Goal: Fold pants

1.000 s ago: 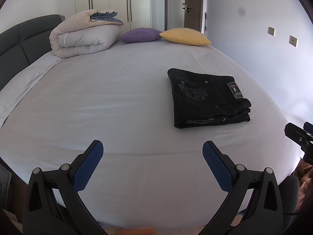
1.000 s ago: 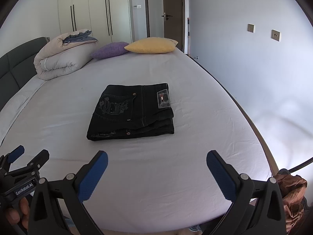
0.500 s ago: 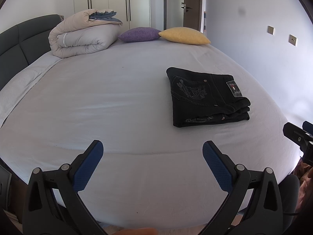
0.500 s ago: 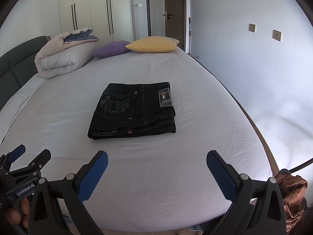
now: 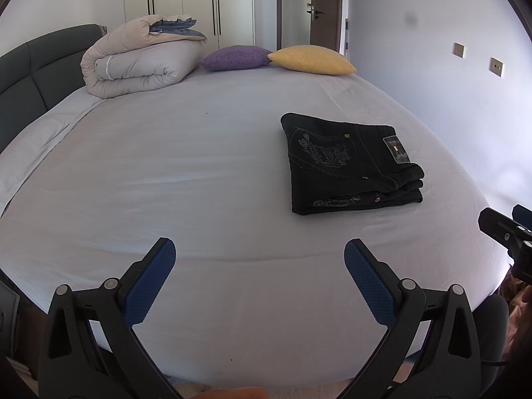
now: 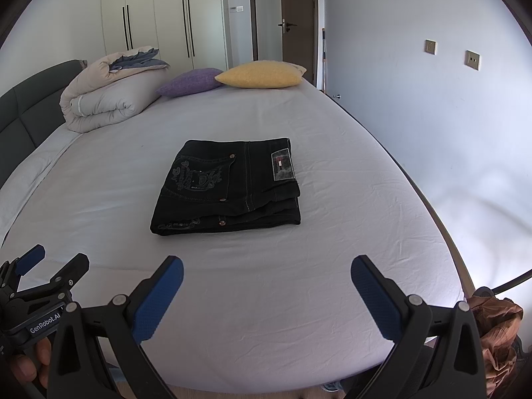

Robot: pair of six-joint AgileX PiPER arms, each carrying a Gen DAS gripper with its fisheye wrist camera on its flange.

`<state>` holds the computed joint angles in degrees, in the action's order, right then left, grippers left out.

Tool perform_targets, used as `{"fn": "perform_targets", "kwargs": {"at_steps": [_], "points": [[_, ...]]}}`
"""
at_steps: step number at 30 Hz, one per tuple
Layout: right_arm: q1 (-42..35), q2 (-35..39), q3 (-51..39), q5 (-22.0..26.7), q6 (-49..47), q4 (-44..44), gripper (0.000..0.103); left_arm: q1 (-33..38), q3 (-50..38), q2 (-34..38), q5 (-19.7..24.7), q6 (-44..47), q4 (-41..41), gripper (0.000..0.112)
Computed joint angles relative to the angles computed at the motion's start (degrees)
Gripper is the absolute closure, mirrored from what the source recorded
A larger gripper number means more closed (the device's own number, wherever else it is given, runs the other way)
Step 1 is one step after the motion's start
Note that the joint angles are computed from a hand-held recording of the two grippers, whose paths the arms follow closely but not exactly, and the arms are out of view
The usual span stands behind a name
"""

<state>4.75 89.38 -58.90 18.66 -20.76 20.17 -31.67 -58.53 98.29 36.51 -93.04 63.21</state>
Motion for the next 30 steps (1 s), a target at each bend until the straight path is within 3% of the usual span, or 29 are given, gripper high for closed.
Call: {"fn": "perform_targets", "kwargs": {"at_steps": [30], "points": [[0.50,0.26,0.63,-0.66,-0.54,0.41,0.000,-0.02,-0.76,1.26,-0.67,-0.44,0.21,0.009]]}}
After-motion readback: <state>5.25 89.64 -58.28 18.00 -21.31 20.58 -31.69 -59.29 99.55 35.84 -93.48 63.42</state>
